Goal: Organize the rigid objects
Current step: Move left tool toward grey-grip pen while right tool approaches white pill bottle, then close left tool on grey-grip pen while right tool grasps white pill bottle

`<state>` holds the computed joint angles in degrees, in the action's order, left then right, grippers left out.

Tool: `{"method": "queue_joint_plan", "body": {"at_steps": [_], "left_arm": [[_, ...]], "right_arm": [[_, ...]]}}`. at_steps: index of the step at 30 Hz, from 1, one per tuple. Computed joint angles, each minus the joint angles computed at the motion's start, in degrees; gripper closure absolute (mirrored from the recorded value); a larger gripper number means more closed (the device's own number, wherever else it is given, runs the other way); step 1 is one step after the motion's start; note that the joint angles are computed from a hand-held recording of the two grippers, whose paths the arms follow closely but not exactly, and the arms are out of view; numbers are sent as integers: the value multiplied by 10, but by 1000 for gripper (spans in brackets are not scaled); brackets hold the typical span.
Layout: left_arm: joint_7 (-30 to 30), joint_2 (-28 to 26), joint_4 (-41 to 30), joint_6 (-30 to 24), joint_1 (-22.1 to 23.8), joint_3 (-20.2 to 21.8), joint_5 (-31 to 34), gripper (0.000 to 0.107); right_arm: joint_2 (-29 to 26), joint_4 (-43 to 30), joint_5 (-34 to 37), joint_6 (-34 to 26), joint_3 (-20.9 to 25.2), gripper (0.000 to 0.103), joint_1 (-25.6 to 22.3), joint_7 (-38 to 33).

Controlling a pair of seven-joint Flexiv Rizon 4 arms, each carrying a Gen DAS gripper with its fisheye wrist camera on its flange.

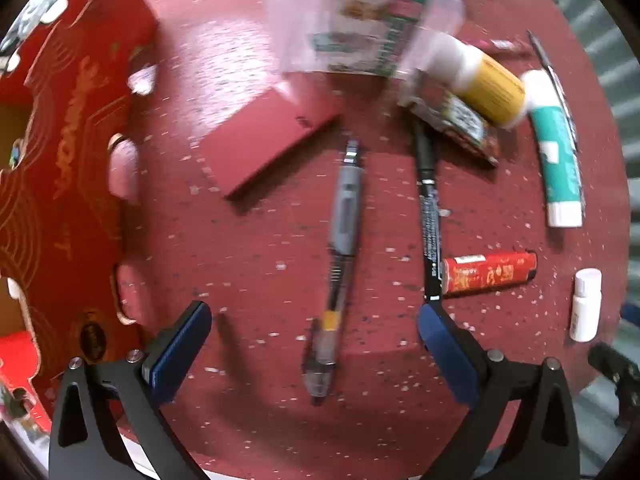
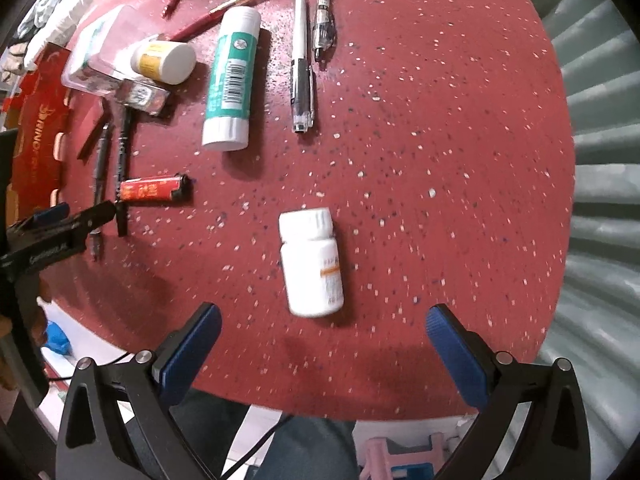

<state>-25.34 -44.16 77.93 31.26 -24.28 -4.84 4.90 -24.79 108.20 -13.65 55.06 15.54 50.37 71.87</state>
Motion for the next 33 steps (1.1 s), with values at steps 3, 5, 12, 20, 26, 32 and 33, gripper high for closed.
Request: {"method": "queue_joint_plan", "body": {"at_steps": [3,5,12,20,26,32,33], "left_arm": [[3,16,32,20,-1,-1,6,4],[0,24,48,19,3,-3,0,4],[-6,24,71,49,8,-11,-13,4],[-23,7,27,6,-12,3,16,4],[-21,12,45,25,-10,-6,7,9],[10,43,74,25,-7,-15,2,56],[8,44,77,28,-8,-15,1,81]], "right_arm": [[-9,4,19,9,11,0,-14,-30],[-16,7,21,18,9,0,-16,-45],[-49,-12,54,27,17,25,-40,-146],[-60,-40,78,4,6,28,-44,-187],[-61,-63,70,-26,2,53,-36,-200],[-76,-93,76,-29,2,69,-45,-256],[-74,-91,73,-23,-5,69,-39,-246]]}}
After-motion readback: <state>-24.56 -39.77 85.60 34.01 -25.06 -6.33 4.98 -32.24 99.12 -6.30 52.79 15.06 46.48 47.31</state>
